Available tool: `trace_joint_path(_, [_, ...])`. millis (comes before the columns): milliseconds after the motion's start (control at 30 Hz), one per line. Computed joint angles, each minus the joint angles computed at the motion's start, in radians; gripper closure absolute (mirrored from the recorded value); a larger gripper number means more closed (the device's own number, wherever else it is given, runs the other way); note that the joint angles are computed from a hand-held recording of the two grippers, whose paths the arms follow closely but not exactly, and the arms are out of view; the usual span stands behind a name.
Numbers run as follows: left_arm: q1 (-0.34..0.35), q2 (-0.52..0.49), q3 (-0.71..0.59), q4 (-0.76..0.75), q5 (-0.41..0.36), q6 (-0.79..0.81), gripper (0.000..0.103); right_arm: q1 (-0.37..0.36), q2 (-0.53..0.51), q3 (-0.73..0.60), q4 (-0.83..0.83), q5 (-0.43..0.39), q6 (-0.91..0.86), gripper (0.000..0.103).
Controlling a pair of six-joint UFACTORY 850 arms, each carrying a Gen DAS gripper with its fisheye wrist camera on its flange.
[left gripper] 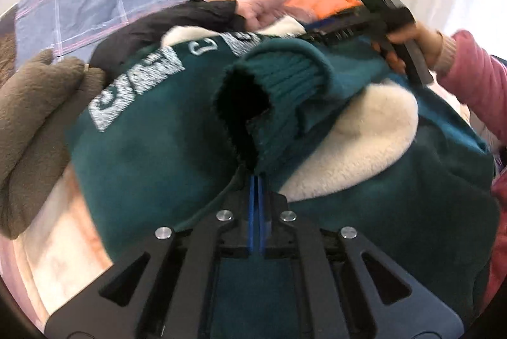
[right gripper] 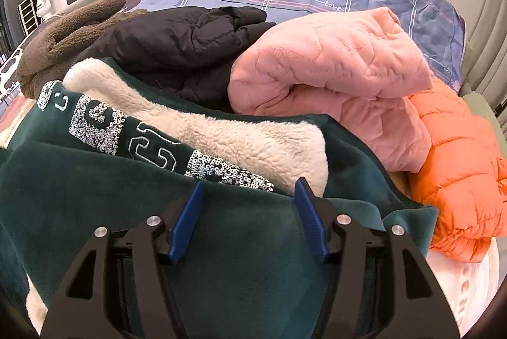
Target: Fold large clothes
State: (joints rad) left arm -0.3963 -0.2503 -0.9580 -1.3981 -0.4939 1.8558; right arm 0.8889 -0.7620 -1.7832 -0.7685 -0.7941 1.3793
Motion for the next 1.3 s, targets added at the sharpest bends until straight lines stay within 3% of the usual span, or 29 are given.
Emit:
trace_joint_path(67, [-0.002,0.023,0.016,-0.025,-0.006,0.018,0.102,0.013,0.026,0.02,-0.017,-0.004,0.046,0.044])
trace_joint_path(133, [0.012,0.051,0.036,-0.09,-0.083,0.066,0.09,0.03,0.073,0.071,-0.065,0.039,0.125,0.044])
trace_joint_path(200, [0.021,0.076,0.052,-0.18,-0.147,0.121,0.029,0.055,0.123,0.132,-0.136,0.097,0.207,0.044])
trace_joint_path(233, [0.022,0.077,0.049,-0.226,-0.171,0.139,0.026,0.065,0.139,0.155,-0.162,0.123,0.237,0.044])
trace_joint_path(300, [0.017,0.05,0.019,-0.231,-0.204,0.101,0.026,0.078,0.156,0.185,-0.174,0.179,0.259,0.044])
trace_joint_path(367, [-0.002,0.0,-0.029,-0.217,-0.188,0.016,0.027,0.086,0.138,0.191,-0.103,0.221,0.212,0.044])
trace_joint_path(433, [-0.023,-0.054,-0.078,-0.212,-0.174,-0.076,0.06,0.103,0.109,0.187,-0.118,0.189,0.21,0.044])
trace_joint_path(467, [-0.039,-0.07,-0.087,-0.244,-0.155,-0.082,0.098,0.122,0.109,0.195,-0.189,0.157,0.261,0.045])
trace_joint_path(500, [-0.06,-0.056,-0.08,-0.308,-0.107,-0.045,0.098,0.129,0.119,0.206,-0.217,0.15,0.288,0.045])
trace_joint_path(600, [-0.078,0.037,-0.015,-0.506,-0.096,0.203,0.098,0.145,0.203,0.286,-0.351,0.154,0.466,0.045])
trace_joint_path(700, [-0.044,0.133,0.035,-0.566,-0.135,0.321,0.098,0.162,0.288,0.363,-0.466,0.048,0.595,0.045])
trace_joint_path(800, [-0.015,0.176,0.079,-0.633,-0.055,0.423,0.098,0.142,0.344,0.445,-0.434,-0.009,0.696,0.045])
trace_joint_path(867, [0.005,0.144,0.085,-0.594,0.01,0.366,0.095,0.102,0.35,0.5,-0.317,0.041,0.715,0.045])
trace_joint_path(967, [-0.011,0.097,0.1,-0.541,0.15,0.33,0.078,0.057,0.346,0.582,-0.238,0.199,0.731,0.043])
trace_joint_path(1033, [-0.006,0.111,0.128,-0.577,0.143,0.361,0.073,0.069,0.369,0.611,-0.317,0.193,0.823,0.044])
trace_joint_path(1167, [0.012,0.178,0.145,-0.672,0.087,0.392,0.077,0.097,0.406,0.582,-0.371,0.08,0.825,0.044])
trace_joint_path(1300, [-0.025,0.217,0.11,-0.723,-0.004,0.379,0.079,0.106,0.407,0.547,-0.499,0.088,0.895,0.044])
